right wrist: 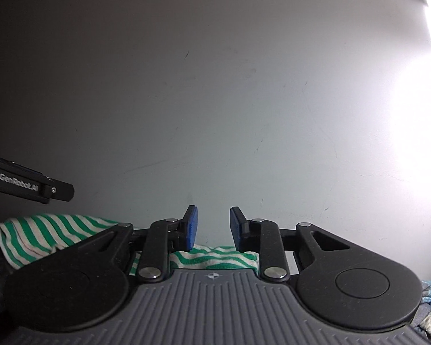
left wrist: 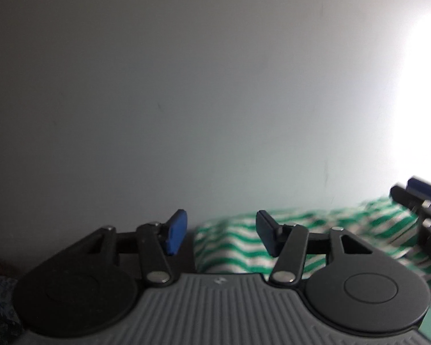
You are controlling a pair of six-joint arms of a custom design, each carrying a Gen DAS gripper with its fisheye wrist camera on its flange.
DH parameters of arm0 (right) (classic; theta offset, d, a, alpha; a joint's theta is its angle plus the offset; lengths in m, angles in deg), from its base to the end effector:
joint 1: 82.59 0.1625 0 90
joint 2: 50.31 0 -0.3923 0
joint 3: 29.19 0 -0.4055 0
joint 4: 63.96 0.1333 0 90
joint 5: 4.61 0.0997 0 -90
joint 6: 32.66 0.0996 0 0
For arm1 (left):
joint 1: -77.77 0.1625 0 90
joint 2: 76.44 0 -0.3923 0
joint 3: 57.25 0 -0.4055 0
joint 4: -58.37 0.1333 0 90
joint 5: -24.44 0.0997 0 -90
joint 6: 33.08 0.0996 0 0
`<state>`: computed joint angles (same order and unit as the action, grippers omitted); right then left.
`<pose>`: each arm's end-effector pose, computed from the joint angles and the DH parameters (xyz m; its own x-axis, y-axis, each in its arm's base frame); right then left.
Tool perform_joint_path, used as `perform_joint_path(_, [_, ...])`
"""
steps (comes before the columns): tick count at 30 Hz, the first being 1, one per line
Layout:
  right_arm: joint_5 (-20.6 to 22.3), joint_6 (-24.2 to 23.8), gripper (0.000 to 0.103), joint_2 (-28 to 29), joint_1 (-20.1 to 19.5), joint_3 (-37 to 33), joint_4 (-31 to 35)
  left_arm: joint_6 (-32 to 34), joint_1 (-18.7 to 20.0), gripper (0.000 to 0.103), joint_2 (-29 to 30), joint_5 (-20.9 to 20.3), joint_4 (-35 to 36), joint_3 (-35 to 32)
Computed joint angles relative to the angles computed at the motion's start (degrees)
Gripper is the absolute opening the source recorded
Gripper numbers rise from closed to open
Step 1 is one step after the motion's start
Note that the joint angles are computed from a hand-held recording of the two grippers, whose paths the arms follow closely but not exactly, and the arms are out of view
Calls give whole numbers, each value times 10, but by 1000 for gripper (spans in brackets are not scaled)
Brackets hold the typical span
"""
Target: Fold clothes
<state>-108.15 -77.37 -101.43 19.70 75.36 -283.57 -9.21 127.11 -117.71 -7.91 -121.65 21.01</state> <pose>0.2364 -0.5684 0.2159 -0.6737 -0.1534 0.7229 -0.7385 0.1766 -0.6508 -0.3050 -0.6888 0.2249 -0.6148 0.0352 -0.7879 0.7006 0.4833 -0.5250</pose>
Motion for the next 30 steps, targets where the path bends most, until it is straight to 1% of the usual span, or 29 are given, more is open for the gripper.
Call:
perform_joint_path(2, [-10,4,27,7,-5,-2,10,-14,14,59,19,23,34,-16])
perform_joint_path(4, [-10,15,29,3,-12,6,27,2,24,59,21,18,6,-3])
perform_joint_path(6, [16,28,31,-5,-24,26,26,21,32,59,19,6,-24,11])
perform_joint_path(8, [25,41,32,-13,-30,41,37,31,38,60,11,-7,-41,27])
perform_joint_path(10, [28,81,32,-24,-39,52,57,32,41,61,18,-11,-52,25])
perform_joint_path(11, [30,93,32,-26,-43,56,59,32,43,61,22,-12,-57,24])
perform_joint_path(13, [33,79,32,-19,-49,65,29,43,43,60,35,-9,-75,17])
perform_joint_path(14, [33,74,32,-16,-50,68,16,52,42,57,43,-4,-86,11])
perform_joint_path(16, [20,77,32,-24,-44,71,27,47,40,56,47,3,-77,4])
perform_joint_path(17, [9,72,32,-32,-38,71,41,45,39,57,47,8,-69,0])
perform_joint_path(18, [-4,62,33,-39,-30,72,50,52,35,63,50,20,-72,-6])
perform_joint_path(20, [-28,43,37,-53,-14,78,47,73,27,71,55,39,-91,-15])
perform_joint_path(21, [-33,39,42,-61,-7,87,33,83,22,74,50,44,-107,-7])
perform_joint_path(22, [-36,37,50,-69,-1,98,16,93,16,77,45,48,-124,0])
perform_joint_path(23, [-40,39,54,-78,5,111,-1,102,10,87,40,53,-139,7])
perform_joint_path(24, [-46,41,55,-89,12,124,-10,92,5,94,32,60,-141,19])
perform_joint_path(27, [-67,42,56,-133,31,176,-2,39,-13,95,-7,64,-128,82])
perform_joint_path(29, [-87,48,56,-160,45,212,-4,31,-28,95,-18,82,-153,118])
perform_joint_path(30, [-96,58,57,-174,52,232,-5,24,-35,98,-24,91,-162,136])
